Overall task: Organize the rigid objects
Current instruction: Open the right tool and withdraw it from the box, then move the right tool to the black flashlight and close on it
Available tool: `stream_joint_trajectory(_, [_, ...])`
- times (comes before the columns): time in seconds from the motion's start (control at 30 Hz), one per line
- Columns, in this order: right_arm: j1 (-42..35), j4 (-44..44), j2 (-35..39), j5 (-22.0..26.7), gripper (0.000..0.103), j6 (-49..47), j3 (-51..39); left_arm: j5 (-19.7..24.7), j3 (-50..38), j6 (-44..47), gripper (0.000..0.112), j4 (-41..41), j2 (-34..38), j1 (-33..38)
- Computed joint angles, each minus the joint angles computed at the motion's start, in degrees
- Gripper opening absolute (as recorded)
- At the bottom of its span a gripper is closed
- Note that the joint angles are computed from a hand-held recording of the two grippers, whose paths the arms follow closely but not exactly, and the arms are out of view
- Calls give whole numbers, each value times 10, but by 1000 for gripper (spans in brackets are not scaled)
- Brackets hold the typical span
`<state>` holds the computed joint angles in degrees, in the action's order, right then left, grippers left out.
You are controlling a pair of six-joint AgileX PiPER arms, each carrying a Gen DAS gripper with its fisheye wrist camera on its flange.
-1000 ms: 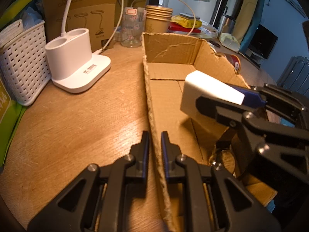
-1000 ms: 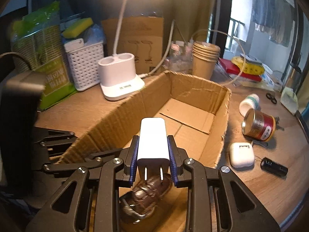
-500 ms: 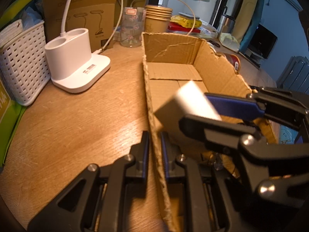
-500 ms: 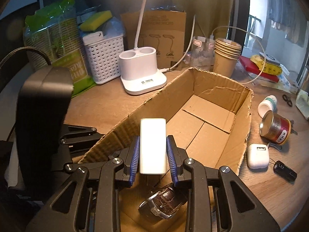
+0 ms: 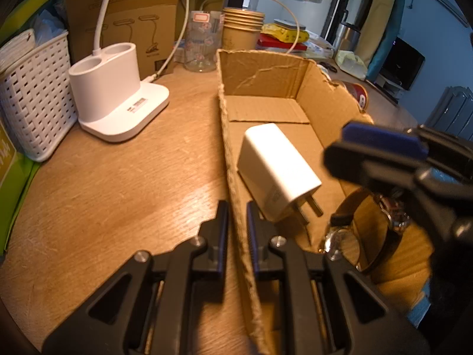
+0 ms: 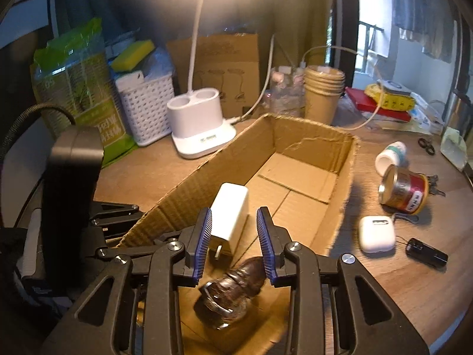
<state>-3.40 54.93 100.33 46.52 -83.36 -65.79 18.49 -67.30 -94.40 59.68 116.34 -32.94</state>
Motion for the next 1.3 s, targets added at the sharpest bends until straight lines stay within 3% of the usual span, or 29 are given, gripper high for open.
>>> stream_joint_trajectory(0.3, [-90, 98, -19, 10, 40, -65, 4, 0, 0, -1, 14, 1, 0, 0])
stream_joint_trajectory(0.73, [-163, 99, 35, -18, 40, -41, -42, 0, 0, -2, 14, 2, 0, 0])
stream_joint_trajectory(0.93, [-176, 109, 46, -64, 41, -50, -43, -1, 1, -2, 14, 2, 0, 0])
stream_joint_trajectory(1.0, [-178, 113, 53, -84, 49, -49, -46, -1, 1, -2, 14, 2, 0, 0])
stream_joint_trajectory(1.3, [-160, 108, 99, -184, 60, -50, -73, 0, 1, -2, 14, 2, 0, 0])
